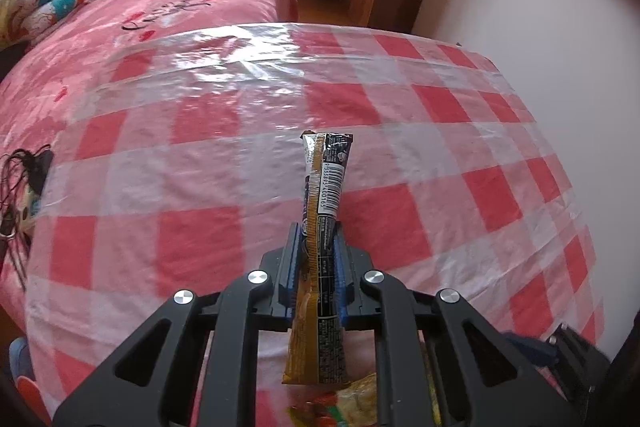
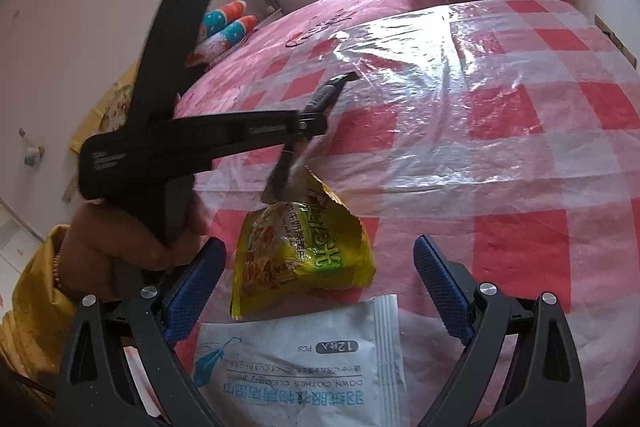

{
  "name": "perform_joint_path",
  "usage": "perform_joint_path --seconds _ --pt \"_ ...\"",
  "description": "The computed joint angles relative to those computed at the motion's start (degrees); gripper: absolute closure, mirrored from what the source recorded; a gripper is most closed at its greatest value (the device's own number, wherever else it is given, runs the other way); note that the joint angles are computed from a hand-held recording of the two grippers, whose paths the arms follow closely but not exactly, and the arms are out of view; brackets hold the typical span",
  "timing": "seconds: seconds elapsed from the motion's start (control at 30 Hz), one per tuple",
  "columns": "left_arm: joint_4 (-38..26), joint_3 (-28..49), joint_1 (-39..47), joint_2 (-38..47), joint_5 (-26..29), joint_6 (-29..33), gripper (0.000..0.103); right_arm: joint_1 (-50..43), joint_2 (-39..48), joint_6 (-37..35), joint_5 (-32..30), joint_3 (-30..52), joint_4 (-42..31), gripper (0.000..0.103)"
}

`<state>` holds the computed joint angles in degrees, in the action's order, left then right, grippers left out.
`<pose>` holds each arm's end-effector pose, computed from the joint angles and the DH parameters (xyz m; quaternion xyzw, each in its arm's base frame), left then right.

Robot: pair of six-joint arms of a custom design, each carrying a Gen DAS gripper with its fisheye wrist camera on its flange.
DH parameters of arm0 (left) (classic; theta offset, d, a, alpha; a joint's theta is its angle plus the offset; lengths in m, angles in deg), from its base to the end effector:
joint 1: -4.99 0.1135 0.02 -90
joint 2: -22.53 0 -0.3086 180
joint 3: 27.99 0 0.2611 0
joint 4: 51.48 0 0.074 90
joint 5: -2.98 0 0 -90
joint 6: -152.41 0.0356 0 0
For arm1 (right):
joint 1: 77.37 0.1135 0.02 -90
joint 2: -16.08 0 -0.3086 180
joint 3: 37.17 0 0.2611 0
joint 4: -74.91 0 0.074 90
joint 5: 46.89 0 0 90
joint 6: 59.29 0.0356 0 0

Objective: Collect trash
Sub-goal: 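Grasp the long snack bar wrapper with the left gripper, then grasp the yellow chip bag with the right gripper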

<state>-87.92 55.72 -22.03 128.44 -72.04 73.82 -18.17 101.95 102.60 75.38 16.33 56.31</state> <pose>0.3546 -0.1912 0.2191 0.3474 0.8898 -0.1607 0.2484 0.1617 0.2341 0.2006 0.1923 0.8896 0.1837 0.3713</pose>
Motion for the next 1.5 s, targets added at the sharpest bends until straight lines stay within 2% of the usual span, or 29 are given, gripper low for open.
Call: perform_joint_path --seconds 0.37,0.4,0.47,0.63,0.8,0.93,1.0,1.1,1.17,1.23,1.37,1.5 --pt "-0.34 -8.46 7.29 -6.26 5.50 5.02 0.087 -1.53 6.65 -6.16 -3.24 6.66 -2.66 0.009" --pt "-0.30 -9.32 7.62 -6.74 5.99 5.31 0.087 -1.50 7.06 -6.71 -3.43 7.14 -2.83 0.011" --pt "-0.19 -11.00 8.35 -7.88 6.98 5.98 0.087 -1.22 8.13 -6.99 -3.09 8.68 -4.14 0.025" --pt "-0.04 -13.77 10.64 -9.69 9.20 7.20 0.087 -1.79 8.53 -5.89 -2.18 9.00 -5.07 0.039" --pt "-0.19 -16.54 12.88 -11.37 11.85 8.22 0.087 -1.77 9.27 -5.69 -2.12 9.96 -5.19 0.039" --pt "0.05 -19.26 14.36 -13.40 13.75 9.12 0.088 -1.56 11.65 -6.77 -1.64 13.51 -8.52 0.036" --pt "0.29 -20.19 15.25 -13.95 14.79 9.16 0.088 -1.36 12.54 -7.35 -1.35 14.55 -9.07 0.038" --pt "0.35 -21.04 16.41 -14.40 16.02 9.54 0.088 -0.55 13.79 -8.15 0.13 16.48 -10.91 0.045" --pt "0.67 -21.63 16.88 -14.74 16.53 9.29 0.088 0.39 14.61 -8.17 1.85 17.99 -12.11 0.056" --pt "0.21 -21.60 17.55 -14.64 17.39 9.41 0.089 1.24 15.44 -8.83 3.65 19.64 -13.74 0.061" --pt "-0.75 -21.28 19.40 -14.10 19.05 9.93 0.089 2.05 15.68 -9.76 4.94 19.95 -12.74 0.077" --pt "-1.78 -21.13 21.56 -14.20 20.75 11.02 0.089 2.54 15.82 -9.58 5.52 20.25 -11.98 0.086"
